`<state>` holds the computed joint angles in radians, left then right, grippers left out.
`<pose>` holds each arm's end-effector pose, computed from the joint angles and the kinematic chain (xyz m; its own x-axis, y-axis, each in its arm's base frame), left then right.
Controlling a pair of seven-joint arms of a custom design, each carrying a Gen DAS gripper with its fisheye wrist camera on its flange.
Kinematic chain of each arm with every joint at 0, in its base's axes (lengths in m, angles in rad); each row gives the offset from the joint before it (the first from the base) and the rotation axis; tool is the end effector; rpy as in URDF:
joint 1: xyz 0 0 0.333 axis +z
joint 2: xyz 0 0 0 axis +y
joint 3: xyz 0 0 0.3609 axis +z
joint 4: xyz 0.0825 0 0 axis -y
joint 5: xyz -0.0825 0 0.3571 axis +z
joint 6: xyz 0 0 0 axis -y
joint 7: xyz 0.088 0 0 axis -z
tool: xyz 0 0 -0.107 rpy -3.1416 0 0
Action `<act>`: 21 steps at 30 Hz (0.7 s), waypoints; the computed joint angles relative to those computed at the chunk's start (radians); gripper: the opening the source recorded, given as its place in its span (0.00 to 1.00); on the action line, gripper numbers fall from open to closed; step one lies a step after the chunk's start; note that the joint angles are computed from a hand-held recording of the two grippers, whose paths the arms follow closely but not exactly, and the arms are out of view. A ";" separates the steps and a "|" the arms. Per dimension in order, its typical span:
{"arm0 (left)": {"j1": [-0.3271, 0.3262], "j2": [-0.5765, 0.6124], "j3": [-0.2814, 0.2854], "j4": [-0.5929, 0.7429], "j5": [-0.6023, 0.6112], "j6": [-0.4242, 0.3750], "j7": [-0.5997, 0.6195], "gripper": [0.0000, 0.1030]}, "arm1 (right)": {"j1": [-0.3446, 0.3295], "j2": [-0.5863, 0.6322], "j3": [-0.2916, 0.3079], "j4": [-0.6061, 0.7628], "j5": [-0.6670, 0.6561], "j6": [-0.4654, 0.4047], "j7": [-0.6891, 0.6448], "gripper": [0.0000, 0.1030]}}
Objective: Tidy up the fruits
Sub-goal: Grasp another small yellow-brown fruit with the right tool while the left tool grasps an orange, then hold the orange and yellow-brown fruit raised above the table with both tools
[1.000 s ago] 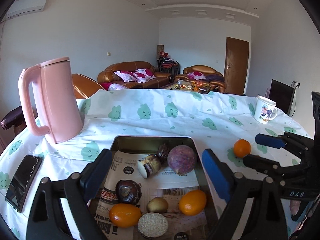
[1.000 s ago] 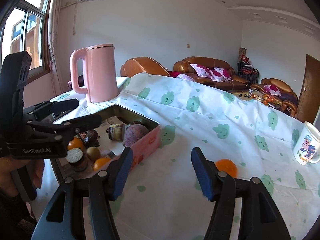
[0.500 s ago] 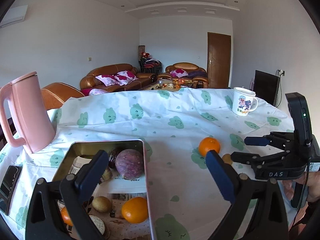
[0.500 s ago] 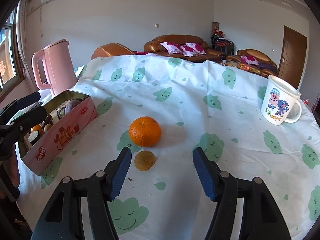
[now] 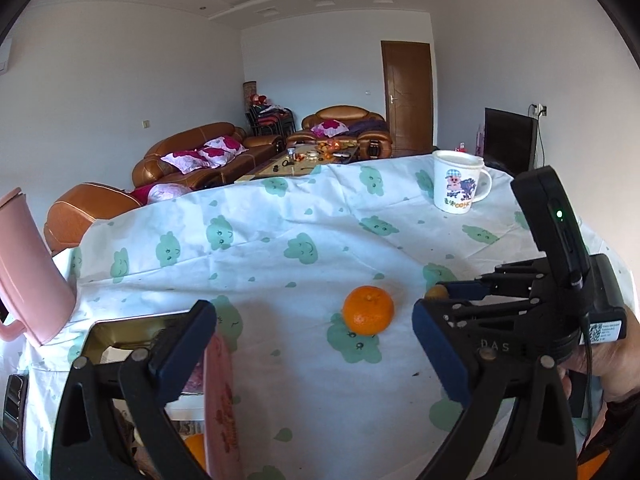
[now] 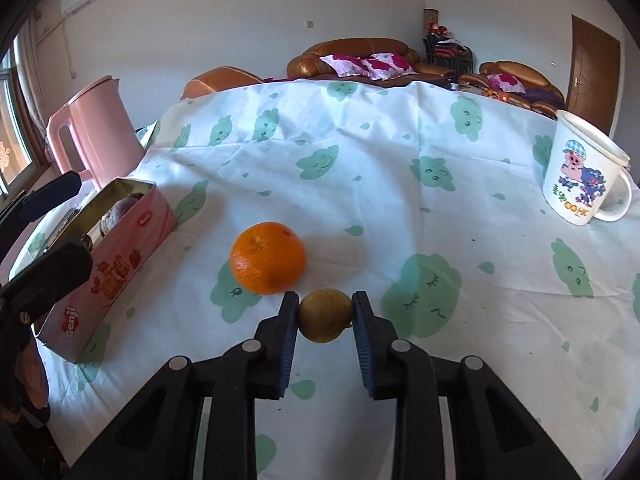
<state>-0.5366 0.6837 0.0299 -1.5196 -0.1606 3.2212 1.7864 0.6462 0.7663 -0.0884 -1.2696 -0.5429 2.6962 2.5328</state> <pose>0.6732 -0.3641 0.4342 -0.5058 -0.8596 -0.0727 -0.4227 0.3204 -0.8477 0.6548 0.4579 0.4149 0.0934 -0.9914 -0.0912 -0.7239 -0.0047 -0.6898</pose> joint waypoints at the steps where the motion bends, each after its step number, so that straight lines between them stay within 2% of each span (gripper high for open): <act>1: -0.022 0.022 0.024 0.040 0.000 -0.038 -0.010 0.97 | 0.019 -0.008 -0.031 -0.008 -0.020 -0.016 0.028 0.28; 3: -0.021 0.067 0.016 0.125 0.015 -0.120 -0.030 0.97 | 0.038 -0.022 -0.065 -0.024 -0.055 -0.044 0.078 0.28; 5: -0.005 0.120 -0.013 0.225 0.036 -0.210 -0.051 0.96 | 0.031 -0.040 -0.067 -0.056 -0.076 -0.023 0.123 0.28; 7: -0.018 0.186 0.006 0.344 0.068 -0.308 -0.095 0.89 | 0.031 -0.056 -0.074 -0.079 -0.101 -0.009 0.164 0.28; 9: -0.007 0.251 -0.014 0.467 0.092 -0.414 -0.112 0.83 | 0.028 -0.062 -0.073 -0.089 -0.123 0.002 0.191 0.28; 11: 0.004 0.314 -0.036 0.598 0.118 -0.538 -0.120 0.73 | 0.021 -0.061 -0.065 -0.086 -0.136 0.007 0.195 0.28; 13: 0.015 0.364 -0.063 0.699 0.137 -0.609 -0.128 0.55 | 0.017 -0.059 -0.056 -0.082 -0.144 0.006 0.188 0.28; 15: 0.018 0.409 -0.072 0.788 0.163 -0.681 -0.155 0.49 | 0.013 -0.058 -0.050 -0.079 -0.150 0.011 0.179 0.28; 16: 0.032 0.407 -0.099 0.786 0.163 -0.684 -0.146 0.48 | 0.015 -0.059 -0.052 -0.081 -0.155 0.015 0.183 0.28; 18: 0.058 0.366 -0.145 0.700 0.154 -0.626 -0.122 0.47 | 0.022 -0.066 -0.067 -0.097 -0.179 0.048 0.206 0.28; 21: 0.070 0.303 -0.157 0.567 0.154 -0.506 -0.117 0.47 | 0.049 -0.081 -0.107 -0.126 -0.239 0.097 0.266 0.28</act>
<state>-0.4666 0.9870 -0.1272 -0.9530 -0.0066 2.7155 1.6693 0.6948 0.6853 -0.1949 -1.3956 -0.7815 2.7927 2.7988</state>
